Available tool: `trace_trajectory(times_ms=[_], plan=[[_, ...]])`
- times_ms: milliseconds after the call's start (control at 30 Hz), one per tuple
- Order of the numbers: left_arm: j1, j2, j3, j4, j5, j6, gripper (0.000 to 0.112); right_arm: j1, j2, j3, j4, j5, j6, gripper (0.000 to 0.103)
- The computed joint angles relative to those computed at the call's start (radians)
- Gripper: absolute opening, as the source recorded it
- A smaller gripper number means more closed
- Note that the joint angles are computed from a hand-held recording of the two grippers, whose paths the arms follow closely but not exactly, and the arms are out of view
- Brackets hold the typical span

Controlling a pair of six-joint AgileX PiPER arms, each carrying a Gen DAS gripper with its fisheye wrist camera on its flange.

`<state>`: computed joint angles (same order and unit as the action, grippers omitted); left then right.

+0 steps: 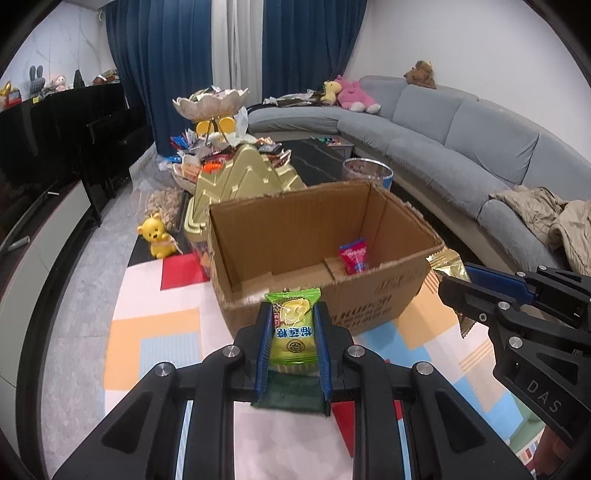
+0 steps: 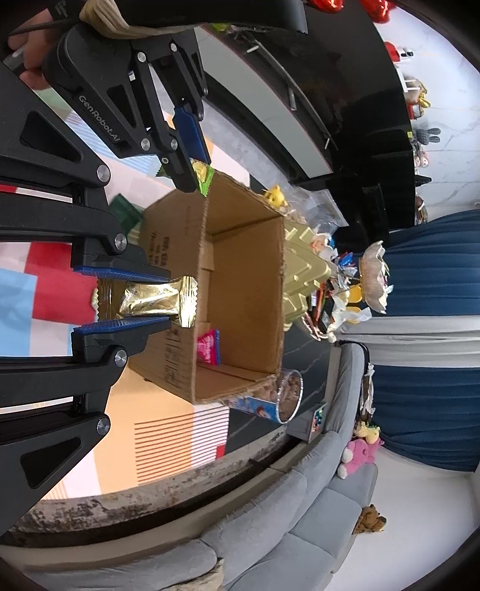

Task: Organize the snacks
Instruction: 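Carry the green candy and gold candy up over the box, then open both tools over the box to drop the candies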

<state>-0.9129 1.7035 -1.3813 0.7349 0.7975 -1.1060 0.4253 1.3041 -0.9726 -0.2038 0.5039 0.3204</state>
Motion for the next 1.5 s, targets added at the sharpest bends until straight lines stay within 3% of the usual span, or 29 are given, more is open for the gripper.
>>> trace_trajectory(times_ms=[967, 1500], plan=[[0.13, 0.18, -0.245, -0.053, -0.042, 0.16, 0.023, -0.121, 0.219, -0.24, 0.147, -0.037, -0.195, 0.02], [0.179, 0.247, -0.289, -0.129, -0.084, 0.212, 0.025, -0.156, 0.34, -0.322, 0.237, -0.02, -0.289, 0.02]])
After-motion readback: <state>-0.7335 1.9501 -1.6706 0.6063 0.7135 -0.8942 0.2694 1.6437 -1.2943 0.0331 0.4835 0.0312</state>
